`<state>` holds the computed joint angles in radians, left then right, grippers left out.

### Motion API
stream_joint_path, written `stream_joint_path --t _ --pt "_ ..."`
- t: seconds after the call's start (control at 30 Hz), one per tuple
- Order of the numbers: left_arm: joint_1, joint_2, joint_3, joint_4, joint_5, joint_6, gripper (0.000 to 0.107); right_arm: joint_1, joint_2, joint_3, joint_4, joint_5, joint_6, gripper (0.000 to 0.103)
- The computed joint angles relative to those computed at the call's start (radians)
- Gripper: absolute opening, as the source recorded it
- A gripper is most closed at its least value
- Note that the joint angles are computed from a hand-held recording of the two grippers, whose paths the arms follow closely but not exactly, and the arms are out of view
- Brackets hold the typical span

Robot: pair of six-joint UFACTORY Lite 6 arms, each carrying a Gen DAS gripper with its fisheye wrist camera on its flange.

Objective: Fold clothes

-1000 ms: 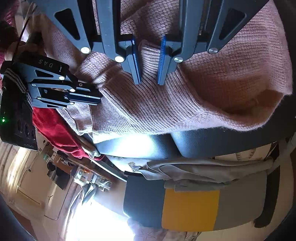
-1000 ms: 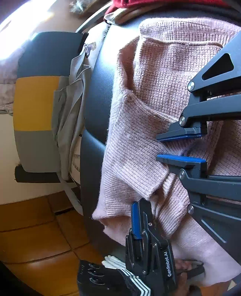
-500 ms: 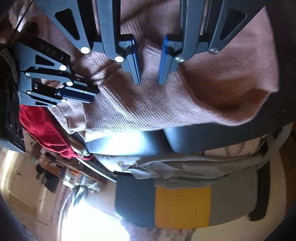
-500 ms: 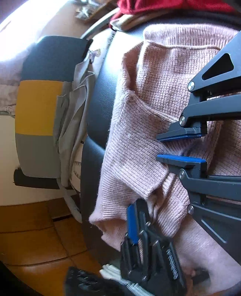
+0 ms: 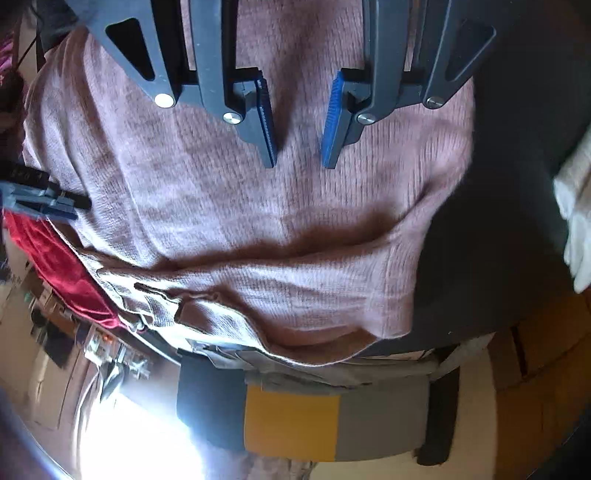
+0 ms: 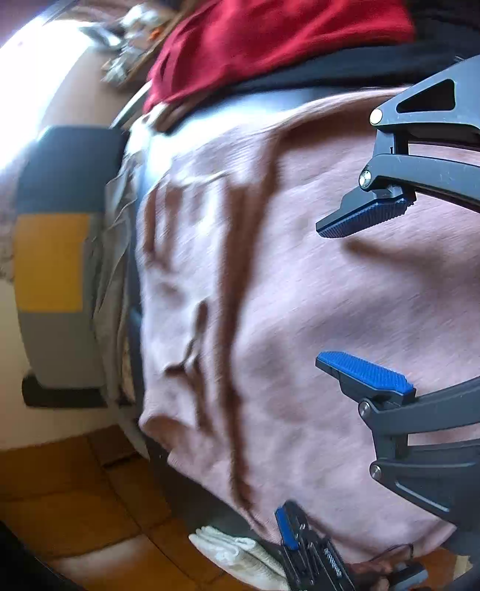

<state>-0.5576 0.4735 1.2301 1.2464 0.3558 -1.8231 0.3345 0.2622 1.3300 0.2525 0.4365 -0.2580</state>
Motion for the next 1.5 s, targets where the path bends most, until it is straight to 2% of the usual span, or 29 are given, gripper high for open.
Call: stream_joint_path --t 0.1,0.2,0.3,0.4,0.5,0.57,0.6,0.67,0.8,0.9,0.97,1.03,1.1,1.13,1.23,1.3,1.5 --pt "-0.033 0.018 -0.022 0.197 0.058 -0.176 0.027 -0.027 -0.062 -0.139 0.118 -0.106 -0.139 0.067" --pt "-0.036 0.018 -0.042 0.283 0.069 -0.255 0.028 -0.003 -0.063 -0.175 0.045 -0.193 -0.097 0.074" --pt "-0.001 0.034 -0.026 0.327 0.037 -0.274 0.030 -0.009 -0.019 -0.126 0.012 -0.183 -0.068 0.080" --pt "0.065 0.095 0.093 0.101 -0.029 -0.020 0.031 -0.013 0.028 -0.069 -0.043 -0.163 -0.024 0.085" --pt "0.105 0.140 0.189 -0.164 -0.045 0.266 0.031 -0.016 0.068 -0.012 -0.067 -0.132 0.014 0.088" --pt "0.098 0.132 0.192 -0.212 -0.027 0.315 0.031 -0.026 0.055 -0.022 -0.009 -0.119 -0.038 0.088" --pt "0.090 0.109 0.165 -0.196 -0.026 0.294 0.031 -0.040 0.023 -0.045 0.069 -0.089 -0.105 0.088" --pt "0.076 0.024 0.052 -0.049 -0.057 0.127 0.031 -0.083 -0.048 -0.105 0.271 -0.031 -0.289 0.088" --pt "0.043 -0.249 -0.266 0.314 -0.104 -0.292 0.032 -0.309 -0.381 -0.390 0.648 0.156 -0.672 0.088" --pt "0.045 -0.456 -0.488 0.559 -0.128 -0.606 0.032 -0.603 -0.528 -0.510 0.683 0.404 -0.778 0.087" --pt "0.033 -0.577 -0.624 0.632 -0.112 -0.750 0.033 -0.774 -0.569 -0.564 0.670 0.519 -0.828 0.079" --pt "0.014 -0.653 -0.702 0.581 -0.102 -0.747 0.033 -0.898 -0.566 -0.597 0.648 0.592 -0.858 0.064" --pt "-0.002 -0.734 -0.777 0.527 -0.119 -0.732 0.033 -0.987 -0.552 -0.635 0.623 0.649 -0.884 0.058" --pt "-0.011 -0.761 -0.805 0.512 -0.119 -0.730 0.034 -1.017 -0.537 -0.651 0.620 0.664 -0.903 0.057" --pt "0.000 -0.805 -0.865 0.635 -0.159 -0.861 0.038 -1.058 -0.490 -0.682 0.633 0.688 -0.955 0.058" --pt "-0.035 -0.817 -0.891 0.637 -0.134 -0.877 0.039 -1.047 -0.476 -0.689 0.648 0.682 -0.971 0.059" --pt "-0.178 -0.810 -0.899 0.407 -0.023 -0.622 0.040 -1.021 -0.430 -0.679 0.651 0.742 -1.030 0.059"
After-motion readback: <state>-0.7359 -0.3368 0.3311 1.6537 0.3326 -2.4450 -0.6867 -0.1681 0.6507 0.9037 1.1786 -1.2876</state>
